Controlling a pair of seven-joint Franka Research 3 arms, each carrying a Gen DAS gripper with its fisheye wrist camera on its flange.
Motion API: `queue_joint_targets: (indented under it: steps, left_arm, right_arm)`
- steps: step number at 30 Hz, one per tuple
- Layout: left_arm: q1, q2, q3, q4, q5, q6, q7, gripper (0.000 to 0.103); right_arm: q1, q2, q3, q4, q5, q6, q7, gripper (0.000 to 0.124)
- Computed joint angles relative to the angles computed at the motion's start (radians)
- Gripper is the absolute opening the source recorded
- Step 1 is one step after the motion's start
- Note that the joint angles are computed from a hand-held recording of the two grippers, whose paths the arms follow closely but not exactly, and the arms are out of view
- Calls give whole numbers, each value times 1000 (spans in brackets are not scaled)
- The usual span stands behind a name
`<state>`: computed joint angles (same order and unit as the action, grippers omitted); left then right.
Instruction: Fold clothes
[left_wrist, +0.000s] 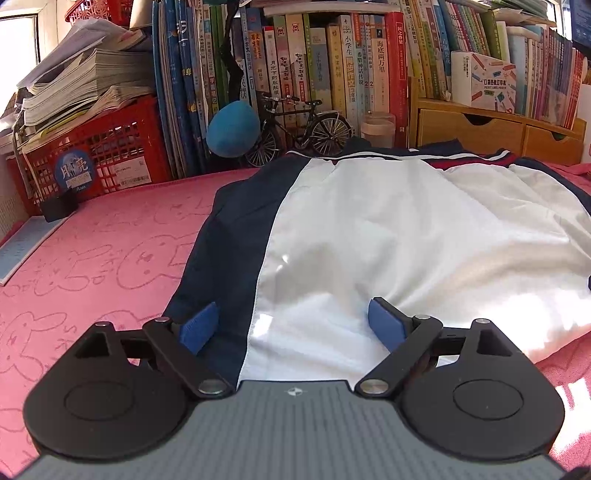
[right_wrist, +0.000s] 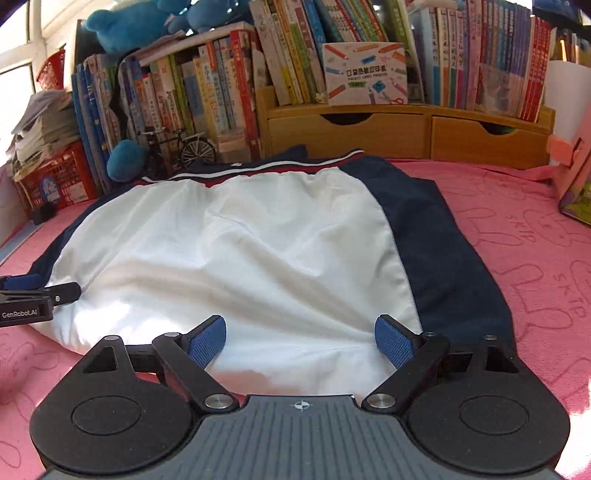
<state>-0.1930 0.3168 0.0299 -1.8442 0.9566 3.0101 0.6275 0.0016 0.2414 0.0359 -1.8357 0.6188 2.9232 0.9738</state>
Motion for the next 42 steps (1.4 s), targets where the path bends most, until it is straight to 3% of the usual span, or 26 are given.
queue_joint_targets:
  steps: [2,5,7,10,12,15,17,19,22,25,27,29,30,33,35,39,42]
  left_arm:
    - [3,0,-2,-1,-7,2,4,91]
    - [-6,0,6,1,7,-4,-8,92]
    - [-15,-1,14,4,29,-12,-26,93]
    - [-14,-4,14,5,57,-18,-49,93]
    - [-18,-14,11,4,69,-47,-58,93]
    - [-63,-49,32,5,207,-153,-201,89]
    - [-69,-82,34,-3,312,-169,-329,89]
    - [-49,-100,12,-2,328,-158,-366,89]
    - [18,-90,-69,15,183,-54,-172,89]
    - [64,-55,-173,40,-60,-11,154,89]
    - [62,-16,-212,81,-135,-15,292,90]
    - [11,31,-186,145,-123,-59,328,90]
    - [-9,55,-176,178,-132,-90,347,90]
    - [-40,136,-179,281,-221,-197,436,90]
    - [-57,183,-175,344,-279,-264,481,90]
    - [-103,292,-141,512,-368,-387,506,91]
    - [-146,413,-112,729,-406,-522,524,91]
  right_arm:
    - [3,-7,-36,-32,-47,51,16,80]
    - [-66,-20,11,-32,49,28,-81,72]
    - [-62,-23,5,-34,68,37,-82,72]
    - [-45,-11,0,-37,58,60,-87,78]
    - [-29,-5,-15,-32,9,42,-69,90]
    - [-18,-1,-25,-24,-36,18,-53,98]
    - [-15,0,-27,-24,-56,13,-45,101]
    - [-19,0,-24,-21,-58,5,-47,103]
    - [-22,0,-22,-19,-59,1,-47,103]
    - [-18,-10,-18,-34,-41,42,-30,100]
    - [-66,-35,52,-37,103,57,-113,98]
    - [-113,-44,126,1,297,28,-305,101]
    - [-91,-37,113,18,289,30,-306,101]
    - [17,17,21,62,111,69,-176,102]
    - [63,62,-42,99,-33,10,-39,103]
    - [20,102,-3,142,-60,-55,-44,103]
    - [5,106,10,147,-63,-69,-56,103]
